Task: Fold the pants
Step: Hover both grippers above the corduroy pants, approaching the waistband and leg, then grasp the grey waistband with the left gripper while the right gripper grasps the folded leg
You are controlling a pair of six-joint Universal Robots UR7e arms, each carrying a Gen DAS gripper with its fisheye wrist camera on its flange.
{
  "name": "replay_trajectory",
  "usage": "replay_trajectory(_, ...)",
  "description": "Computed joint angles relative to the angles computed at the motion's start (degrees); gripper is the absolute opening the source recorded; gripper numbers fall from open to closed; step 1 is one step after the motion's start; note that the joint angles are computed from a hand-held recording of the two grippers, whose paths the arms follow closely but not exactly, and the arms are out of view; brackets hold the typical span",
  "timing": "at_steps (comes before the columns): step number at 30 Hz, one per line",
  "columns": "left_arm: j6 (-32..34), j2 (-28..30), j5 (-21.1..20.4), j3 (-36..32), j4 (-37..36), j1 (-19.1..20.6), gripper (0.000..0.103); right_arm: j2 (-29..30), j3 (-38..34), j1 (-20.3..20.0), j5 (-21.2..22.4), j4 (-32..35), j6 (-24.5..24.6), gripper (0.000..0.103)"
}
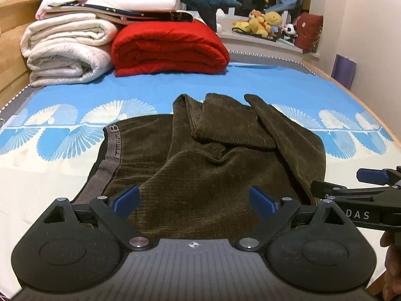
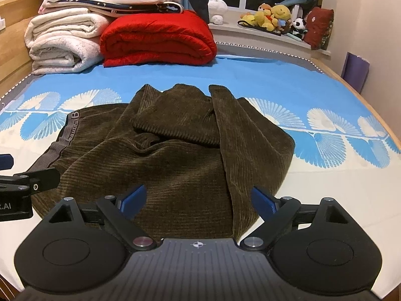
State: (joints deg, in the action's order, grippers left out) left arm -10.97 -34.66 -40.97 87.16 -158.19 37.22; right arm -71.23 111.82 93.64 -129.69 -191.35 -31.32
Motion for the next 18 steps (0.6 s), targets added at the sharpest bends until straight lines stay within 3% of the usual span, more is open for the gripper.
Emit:
replay_trajectory(5,-0.6,-1.4,-0.6,0.8,1.5,0.0,0.093,-1.2,0.1,0.0,1.9,0.5,2.4,0.089)
replay_trajectory(10,-4.6,-4.3,-1.8,-0.5,12.1,-1.1,0.090,-2.8,0.1,-0.1,3.9,2.5,5.3,0.089)
replay_trajectory(15,6.1,-5.3,-2.2,-1.4,4.8,-1.6,0.090,-4.5,0.8,-0.6,6.8,3.9,6.3,0.088)
replay_trajectory(18,13.1,-3.9,-2.4,-3.5,-1.3,-0.1,0.079,-4.8,0.9,-1.1,8.2,3.3,4.7,0.074)
